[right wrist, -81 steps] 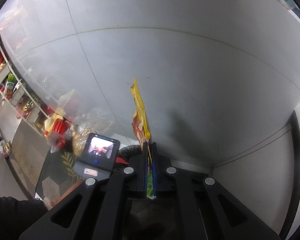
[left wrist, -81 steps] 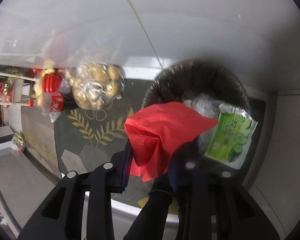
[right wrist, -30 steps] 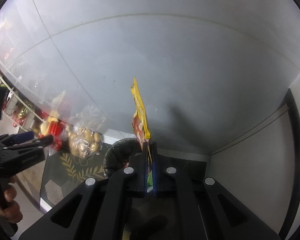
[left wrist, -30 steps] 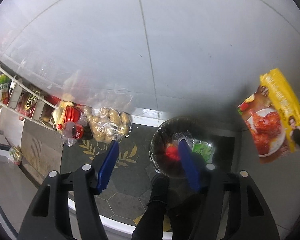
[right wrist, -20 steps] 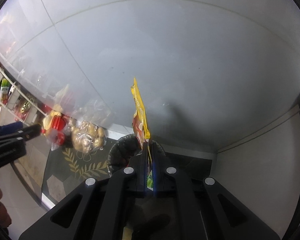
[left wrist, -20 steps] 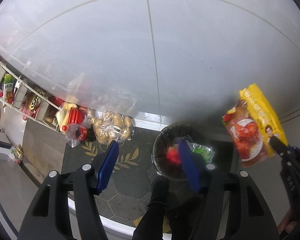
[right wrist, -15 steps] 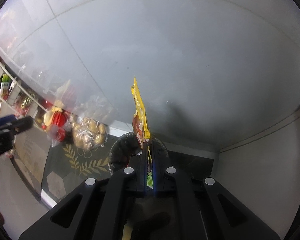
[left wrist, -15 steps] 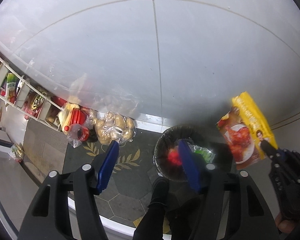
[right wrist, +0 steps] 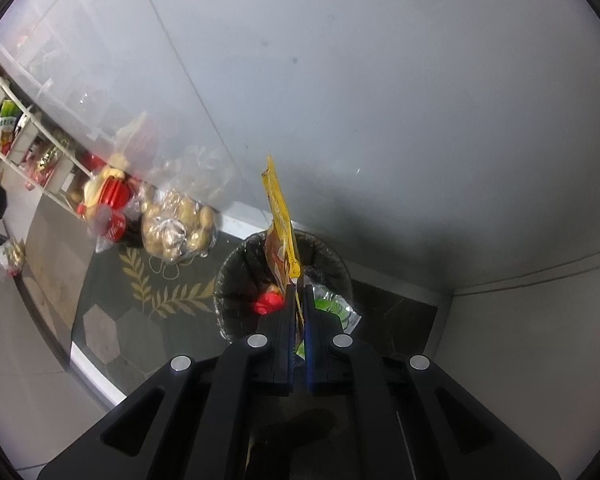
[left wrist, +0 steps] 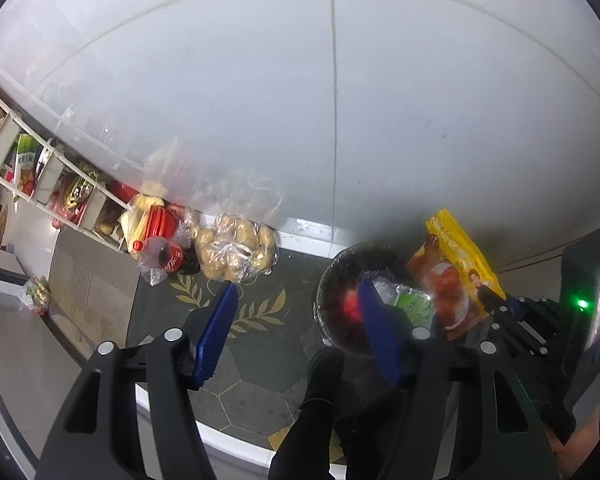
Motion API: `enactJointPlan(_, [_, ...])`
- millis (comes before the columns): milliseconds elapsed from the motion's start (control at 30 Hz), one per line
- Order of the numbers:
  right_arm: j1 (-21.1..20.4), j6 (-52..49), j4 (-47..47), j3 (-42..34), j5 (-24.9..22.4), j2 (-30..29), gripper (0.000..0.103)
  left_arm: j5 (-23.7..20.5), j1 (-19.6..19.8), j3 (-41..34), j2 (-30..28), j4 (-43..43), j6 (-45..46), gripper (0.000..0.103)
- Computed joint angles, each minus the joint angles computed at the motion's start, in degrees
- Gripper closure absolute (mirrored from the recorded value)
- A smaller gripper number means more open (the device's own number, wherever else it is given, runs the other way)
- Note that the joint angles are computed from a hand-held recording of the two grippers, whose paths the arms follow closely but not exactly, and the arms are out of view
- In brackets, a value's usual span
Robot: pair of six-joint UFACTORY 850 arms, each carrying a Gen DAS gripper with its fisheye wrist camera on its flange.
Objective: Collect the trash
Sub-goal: 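Move the right tool over the bin and open it to drop the packet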
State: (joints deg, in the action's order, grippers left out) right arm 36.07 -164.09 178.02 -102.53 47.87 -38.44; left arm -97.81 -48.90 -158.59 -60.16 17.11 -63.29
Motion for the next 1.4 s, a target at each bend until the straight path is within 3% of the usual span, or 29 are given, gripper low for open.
enactJointPlan(67, [0.0, 0.0, 0.1, -0.7, 0.4, -1.2, 0.1, 3.7, 0.1, 8.4, 4.2, -0.9, -1.7, 0.041])
enactJointPlan(200, [0.0, -0.4, 0.1, -1.9, 1.3, -3.9, 0.1, 6.8, 0.1, 16.3, 8.0, -2.0, -3.1, 0.041])
enactJointPlan(533, [0.0, -1.3, 0.4, -8.3, 7.1, -13.8, 0.1, 11.5, 0.8, 27.1, 12.6, -4.1, -4.6, 0.041])
enactJointPlan(1033, [0.6, -2.5, 0.2, -27.2, 20.2, -30.2, 0.1, 13.4, 1.7, 31.1, 13.4, -5.7, -5.3, 0.041])
enactJointPlan(1333, [0.7, -2.0, -0.1, -26.8, 21.3, -31.4, 0.1, 13.4, 1.9, 30.9, 12.9, -5.7, -4.6, 0.041])
enactJointPlan(1367, [0.6, -1.7, -0.2, -26.8, 21.5, -31.4, 0.096, 13.3, 1.9, 30.8, 12.8, -5.8, -4.6, 0.041])
enactJointPlan(1400, [0.6, -1.2, -0.3, -26.5, 21.4, -31.2, 0.08, 13.3, 2.0, 30.7, 12.7, -5.8, -4.5, 0.041])
